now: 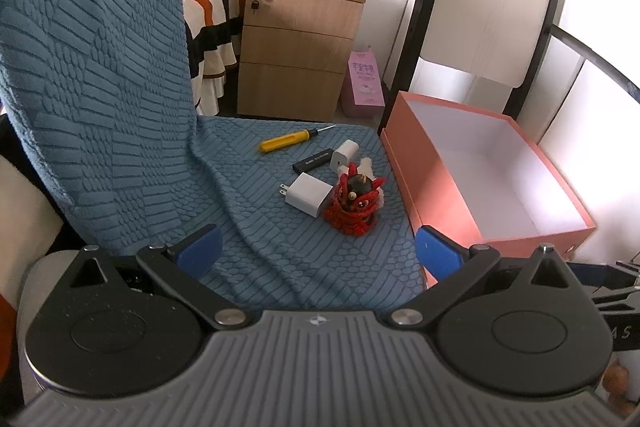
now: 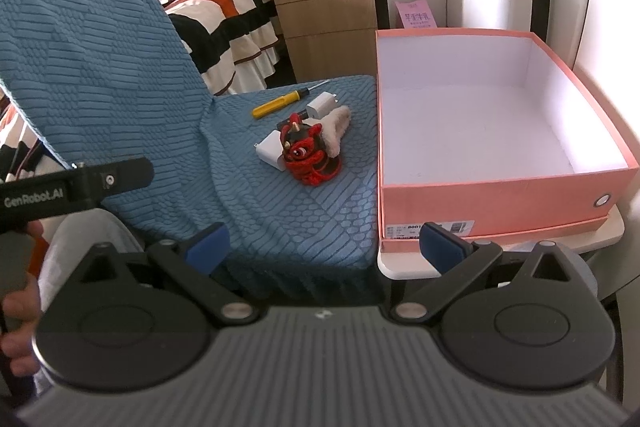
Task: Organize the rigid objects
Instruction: 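Move both grippers toward the red lion figurine and white charger on the cloth, then grasp the red lion figurine with the right gripper while the left gripper grasps the white charger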
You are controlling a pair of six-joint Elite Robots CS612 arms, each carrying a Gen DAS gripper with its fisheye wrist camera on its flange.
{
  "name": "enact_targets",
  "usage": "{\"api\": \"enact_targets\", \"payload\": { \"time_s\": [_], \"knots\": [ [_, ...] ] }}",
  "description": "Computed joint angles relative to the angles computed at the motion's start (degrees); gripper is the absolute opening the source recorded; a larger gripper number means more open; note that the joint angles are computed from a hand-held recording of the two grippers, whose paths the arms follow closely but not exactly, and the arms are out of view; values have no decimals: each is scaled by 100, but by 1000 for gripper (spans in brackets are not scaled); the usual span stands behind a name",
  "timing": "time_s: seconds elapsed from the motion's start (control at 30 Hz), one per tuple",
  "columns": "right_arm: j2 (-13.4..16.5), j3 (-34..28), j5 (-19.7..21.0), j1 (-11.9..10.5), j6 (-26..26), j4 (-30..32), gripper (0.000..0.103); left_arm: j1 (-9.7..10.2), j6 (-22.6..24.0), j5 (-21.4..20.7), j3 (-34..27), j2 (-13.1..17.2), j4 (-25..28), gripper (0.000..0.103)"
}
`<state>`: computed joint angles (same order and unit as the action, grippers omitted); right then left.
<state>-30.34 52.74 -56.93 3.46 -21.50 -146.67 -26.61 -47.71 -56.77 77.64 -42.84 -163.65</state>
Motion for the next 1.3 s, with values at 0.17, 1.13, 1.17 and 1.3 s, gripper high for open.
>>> {"api": "enact_targets", "payload": {
  "time_s": [0.17,1.13,1.17,1.3],
  "knots": [
    [139,-200,-94,17,166,-123,103,57,58,45,-19,52,-53,103],
    [1275,-1945,348,297,405,-121,74,584,49,-572,-678,1032,-417,103],
    [1331,-2023,350,311,418,-160,74,608,91,-647,-725,1073,-493,103],
    [1566,-2411,318,366,306,11,68,677,192,-739,-906,1210,-649,102]
  ]
}}
